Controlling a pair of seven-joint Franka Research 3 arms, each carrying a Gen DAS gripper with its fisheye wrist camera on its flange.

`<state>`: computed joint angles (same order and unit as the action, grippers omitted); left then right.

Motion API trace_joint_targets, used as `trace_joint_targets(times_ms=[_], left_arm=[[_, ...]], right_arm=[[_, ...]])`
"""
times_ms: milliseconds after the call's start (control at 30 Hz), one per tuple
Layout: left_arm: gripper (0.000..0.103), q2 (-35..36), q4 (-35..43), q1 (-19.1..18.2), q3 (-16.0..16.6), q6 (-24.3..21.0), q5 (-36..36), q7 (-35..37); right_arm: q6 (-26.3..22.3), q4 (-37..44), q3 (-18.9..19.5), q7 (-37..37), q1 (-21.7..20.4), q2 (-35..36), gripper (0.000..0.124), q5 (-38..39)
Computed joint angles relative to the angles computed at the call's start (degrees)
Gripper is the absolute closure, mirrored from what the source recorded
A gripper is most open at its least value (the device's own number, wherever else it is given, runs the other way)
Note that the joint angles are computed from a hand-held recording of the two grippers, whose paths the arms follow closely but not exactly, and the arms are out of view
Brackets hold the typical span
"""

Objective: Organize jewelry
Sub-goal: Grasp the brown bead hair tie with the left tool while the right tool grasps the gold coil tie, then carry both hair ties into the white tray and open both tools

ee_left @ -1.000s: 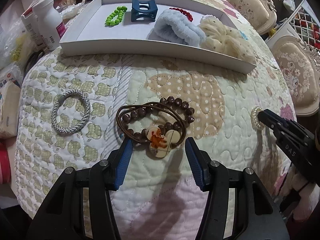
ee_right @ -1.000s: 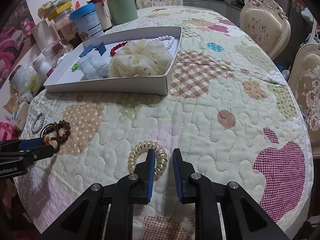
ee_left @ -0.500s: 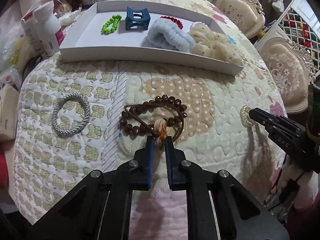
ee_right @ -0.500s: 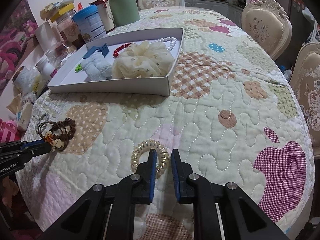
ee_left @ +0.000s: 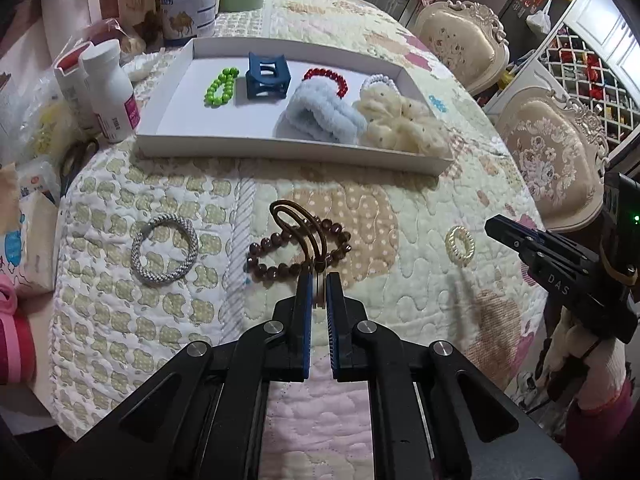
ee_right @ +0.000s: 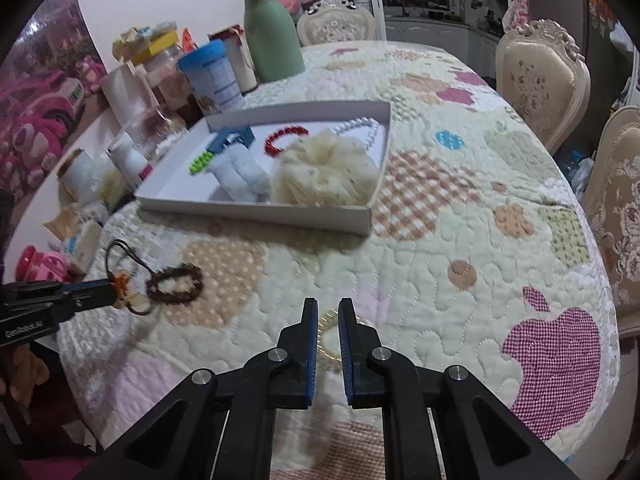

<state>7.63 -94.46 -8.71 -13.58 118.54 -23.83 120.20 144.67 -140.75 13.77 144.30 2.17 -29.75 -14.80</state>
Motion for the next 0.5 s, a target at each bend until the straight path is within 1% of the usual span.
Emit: trace_joint_targets(times_ms=[267, 333, 433, 500], left_arm=[[0.097, 1.2, 3.3, 0.0, -0.3, 2.1, -0.5, -0.1], [0.097, 1.6, 4.0, 0.1, -0.4, 2.7, -0.4, -0.4], [0.097, 2.4, 4.8, 0.2, -0.5, 2.7, 0.0, -1.1], [0.098, 2.6, 4.8, 0.3, -0.6, 2.8, 0.3, -1.4]], right_arm=[[0.9, 1.8, -0.1, -0.5, -0.7, 0.4, 0.115, -1.1], [1.2, 1.2, -1.0, -1.3, -0.1, 0.3, 0.115, 0.1], [-2.5, 1.3, -2.5, -4.0, 1.1, 2.0, 0.114, 2.8], [-3.1, 0.2, -2.6, -4.2, 1.4, 2.4, 0.113, 3.3]])
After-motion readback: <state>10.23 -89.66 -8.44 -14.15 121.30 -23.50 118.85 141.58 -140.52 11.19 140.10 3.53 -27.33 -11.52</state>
